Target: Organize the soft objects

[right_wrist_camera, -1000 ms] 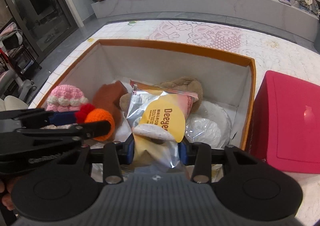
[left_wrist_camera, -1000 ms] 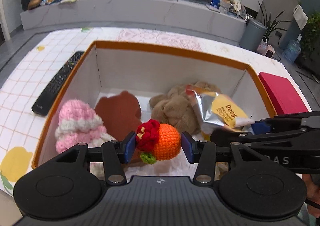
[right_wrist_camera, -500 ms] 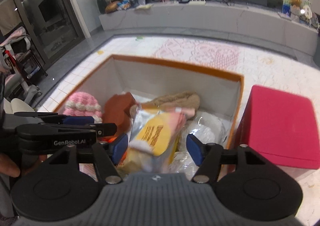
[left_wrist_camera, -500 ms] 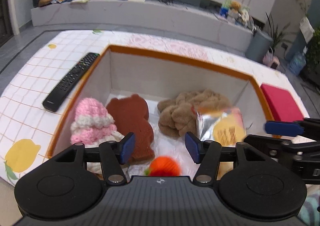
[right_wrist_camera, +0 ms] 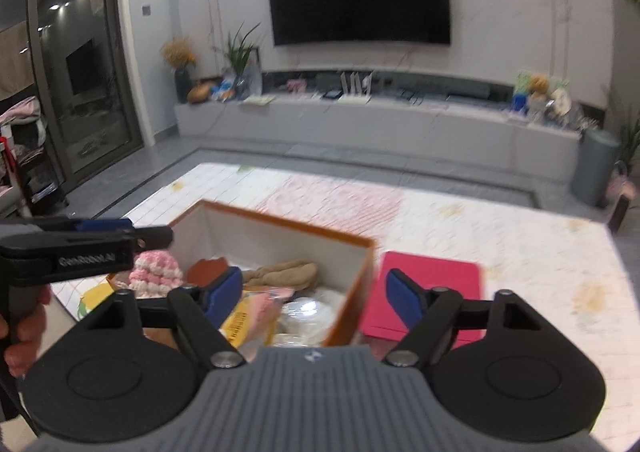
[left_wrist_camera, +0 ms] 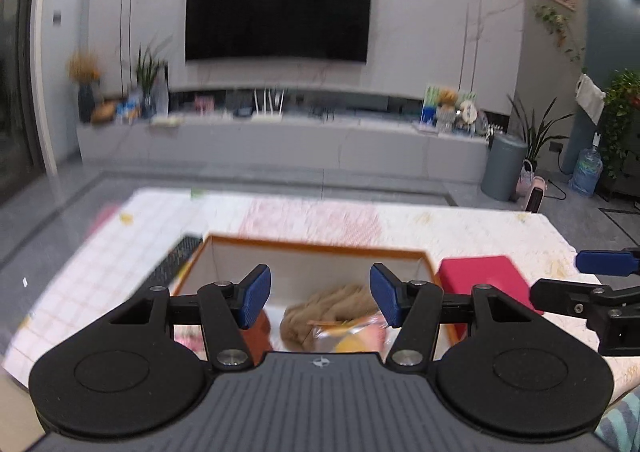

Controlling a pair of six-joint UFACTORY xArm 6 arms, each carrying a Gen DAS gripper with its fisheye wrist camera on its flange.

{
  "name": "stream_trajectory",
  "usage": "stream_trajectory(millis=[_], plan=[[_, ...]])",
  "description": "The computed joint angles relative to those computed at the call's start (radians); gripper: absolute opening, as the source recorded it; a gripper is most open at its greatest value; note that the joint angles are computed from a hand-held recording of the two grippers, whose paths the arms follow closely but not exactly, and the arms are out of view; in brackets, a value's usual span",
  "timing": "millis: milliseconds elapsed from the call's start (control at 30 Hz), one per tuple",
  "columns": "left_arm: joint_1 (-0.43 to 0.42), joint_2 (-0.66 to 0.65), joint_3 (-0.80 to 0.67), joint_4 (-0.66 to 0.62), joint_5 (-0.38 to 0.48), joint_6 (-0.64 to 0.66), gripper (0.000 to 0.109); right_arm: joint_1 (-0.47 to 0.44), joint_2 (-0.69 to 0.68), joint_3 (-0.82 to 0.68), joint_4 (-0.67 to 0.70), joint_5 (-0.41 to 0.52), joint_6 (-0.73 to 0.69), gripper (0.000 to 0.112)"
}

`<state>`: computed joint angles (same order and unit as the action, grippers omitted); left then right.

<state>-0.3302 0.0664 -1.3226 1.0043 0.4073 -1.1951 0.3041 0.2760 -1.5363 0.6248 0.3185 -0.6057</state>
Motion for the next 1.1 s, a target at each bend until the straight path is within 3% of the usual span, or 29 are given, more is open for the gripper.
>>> stream_trajectory(millis=[233, 333, 567, 767, 1100], plan=[[-0.122, -0.038, -0.010, 0.273, 0.076, -0.220, 0.068, -0.053, -0.206, 0.234, 0.130, -0.108, -0.122, 0.083], [-0.163, -0.047, -0.003, 0.350, 0.090, -0.308, 0.076, -0.078, -0.278, 0.316, 0.194, -0.131, -0.156, 0.084], [-0.250, -0.062, 0.025, 0.467, 0.193, -0.416, 0.078, -0.128, -0.419, 0.483, 0.285, -0.147, -0.182, 0.086], [-0.291, -0.063, 0.055, 0.449, 0.249, -0.413, 0.083, -0.142, -0.485, 0.585, 0.236, -0.182, -0.125, 0.089], [-0.296, -0.104, 0.116, 0.350, 0.190, -0.368, 0.091, -0.138, -0.546, 0.691, -0.004, -0.223, 0.074, 0.094]])
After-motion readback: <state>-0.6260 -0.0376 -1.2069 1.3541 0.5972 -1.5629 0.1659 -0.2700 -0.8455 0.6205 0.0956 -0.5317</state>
